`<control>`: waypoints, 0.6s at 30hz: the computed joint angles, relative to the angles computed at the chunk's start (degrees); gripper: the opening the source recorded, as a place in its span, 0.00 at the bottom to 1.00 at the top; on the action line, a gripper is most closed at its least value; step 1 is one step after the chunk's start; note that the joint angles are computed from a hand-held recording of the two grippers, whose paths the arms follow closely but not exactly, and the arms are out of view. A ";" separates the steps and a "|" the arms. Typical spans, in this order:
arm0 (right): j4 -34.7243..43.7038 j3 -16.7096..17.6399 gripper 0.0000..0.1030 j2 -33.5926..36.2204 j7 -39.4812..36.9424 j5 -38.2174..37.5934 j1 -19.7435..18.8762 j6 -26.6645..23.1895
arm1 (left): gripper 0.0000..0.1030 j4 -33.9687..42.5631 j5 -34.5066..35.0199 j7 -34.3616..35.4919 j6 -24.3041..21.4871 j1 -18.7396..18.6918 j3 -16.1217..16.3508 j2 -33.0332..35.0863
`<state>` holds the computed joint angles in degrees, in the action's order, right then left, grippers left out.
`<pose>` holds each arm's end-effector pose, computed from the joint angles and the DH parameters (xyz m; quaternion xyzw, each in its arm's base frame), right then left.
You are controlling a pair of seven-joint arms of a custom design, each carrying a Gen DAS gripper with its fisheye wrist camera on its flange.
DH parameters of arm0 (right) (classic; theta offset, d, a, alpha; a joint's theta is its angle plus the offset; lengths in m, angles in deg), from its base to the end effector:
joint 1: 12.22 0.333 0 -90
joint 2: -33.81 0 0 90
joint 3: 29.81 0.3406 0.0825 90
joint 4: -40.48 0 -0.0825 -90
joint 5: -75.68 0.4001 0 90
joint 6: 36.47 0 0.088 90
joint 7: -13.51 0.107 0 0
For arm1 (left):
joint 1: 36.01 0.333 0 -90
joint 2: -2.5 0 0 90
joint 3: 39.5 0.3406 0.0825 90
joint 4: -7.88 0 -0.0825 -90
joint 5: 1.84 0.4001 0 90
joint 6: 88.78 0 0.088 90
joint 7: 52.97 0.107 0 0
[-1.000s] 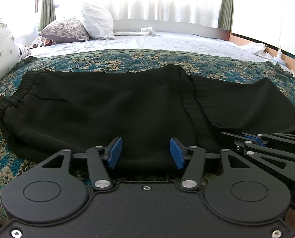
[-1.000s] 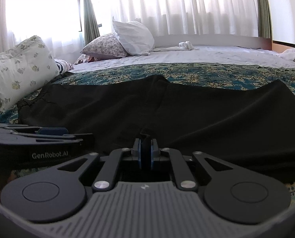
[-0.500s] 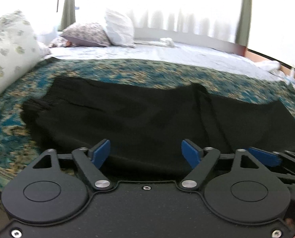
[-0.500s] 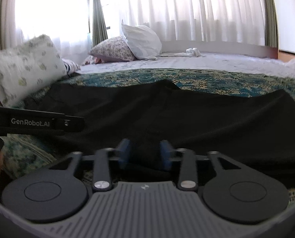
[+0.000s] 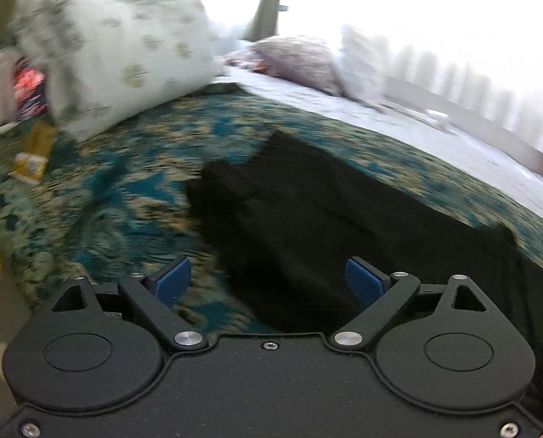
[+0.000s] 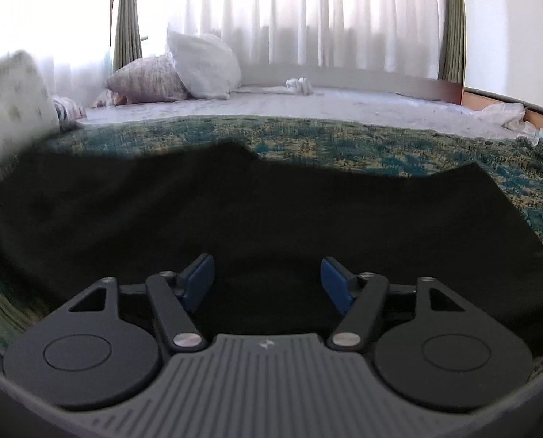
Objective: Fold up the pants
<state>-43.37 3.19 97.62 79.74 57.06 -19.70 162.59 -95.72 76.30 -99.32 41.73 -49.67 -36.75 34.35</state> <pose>0.7479 0.2256 0.2095 -0.7638 0.3770 -0.2666 0.4511 0.6733 -0.1086 0.2518 -0.8632 0.1776 -0.1933 0.4313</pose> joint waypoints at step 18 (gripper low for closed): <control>0.28 2.84 0.75 0.08 -3.26 1.21 -1.61 -3.95 | 0.15 2.24 5.21 -5.52 11.00 4.82 3.04 1.29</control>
